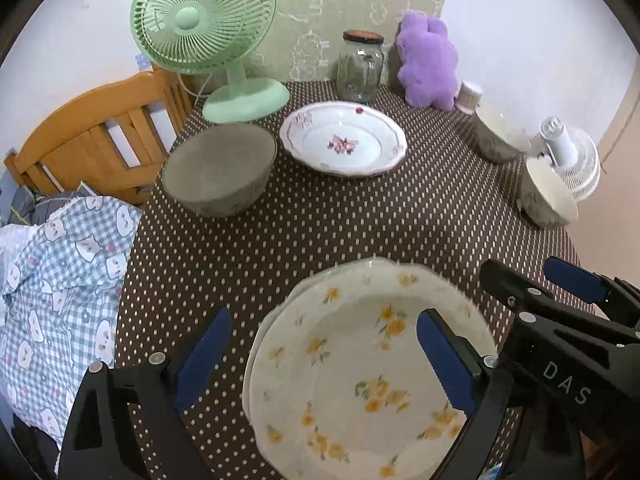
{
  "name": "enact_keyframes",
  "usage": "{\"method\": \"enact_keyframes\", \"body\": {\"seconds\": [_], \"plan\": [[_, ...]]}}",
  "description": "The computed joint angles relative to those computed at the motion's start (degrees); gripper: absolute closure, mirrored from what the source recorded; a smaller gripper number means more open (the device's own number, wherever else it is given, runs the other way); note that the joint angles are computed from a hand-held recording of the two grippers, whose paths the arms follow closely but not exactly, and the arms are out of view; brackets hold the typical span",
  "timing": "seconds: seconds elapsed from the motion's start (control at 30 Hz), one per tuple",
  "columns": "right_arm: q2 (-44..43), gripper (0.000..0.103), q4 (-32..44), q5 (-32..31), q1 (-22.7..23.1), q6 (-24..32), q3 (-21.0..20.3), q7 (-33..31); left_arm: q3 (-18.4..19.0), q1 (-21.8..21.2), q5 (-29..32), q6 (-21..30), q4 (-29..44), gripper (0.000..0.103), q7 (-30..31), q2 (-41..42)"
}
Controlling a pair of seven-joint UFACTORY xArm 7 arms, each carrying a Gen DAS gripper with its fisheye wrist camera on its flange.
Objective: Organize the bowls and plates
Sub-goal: 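Move the right gripper to the rim of the red-rimmed white plate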
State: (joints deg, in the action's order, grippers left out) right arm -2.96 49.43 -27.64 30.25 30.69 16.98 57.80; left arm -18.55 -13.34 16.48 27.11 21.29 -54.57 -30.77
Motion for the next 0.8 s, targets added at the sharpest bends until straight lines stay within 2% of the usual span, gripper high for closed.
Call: {"method": "enact_keyframes", "body": {"seconds": [0.23, 0.43, 0.6, 0.8], "plan": [[3.52, 0.033, 3.58, 0.93, -1.80, -3.69, -2.54, -7.51, -4.02, 6.31, 7.15, -1.04, 6.08, 0.008, -8.35, 6.58], [8.93, 0.033, 8.19, 8.45, -3.33, -7.71, -4.75, -18.76, -4.85, 9.04, 16.63, 0.57, 12.35, 0.009, -18.54, 13.42], [13.63, 0.032, 12.59, 11.21, -3.56, -9.43, -6.26, -25.00, -3.97, 9.12, 24.01, 3.49, 17.93, 0.009, -25.82, 19.47], [20.31, 0.031, 19.12, 12.76, -2.80, -9.97, -8.27, -28.97, -0.56, 7.18, 29.93, 5.43, 22.87, 0.009, -32.48, 26.06]]}}
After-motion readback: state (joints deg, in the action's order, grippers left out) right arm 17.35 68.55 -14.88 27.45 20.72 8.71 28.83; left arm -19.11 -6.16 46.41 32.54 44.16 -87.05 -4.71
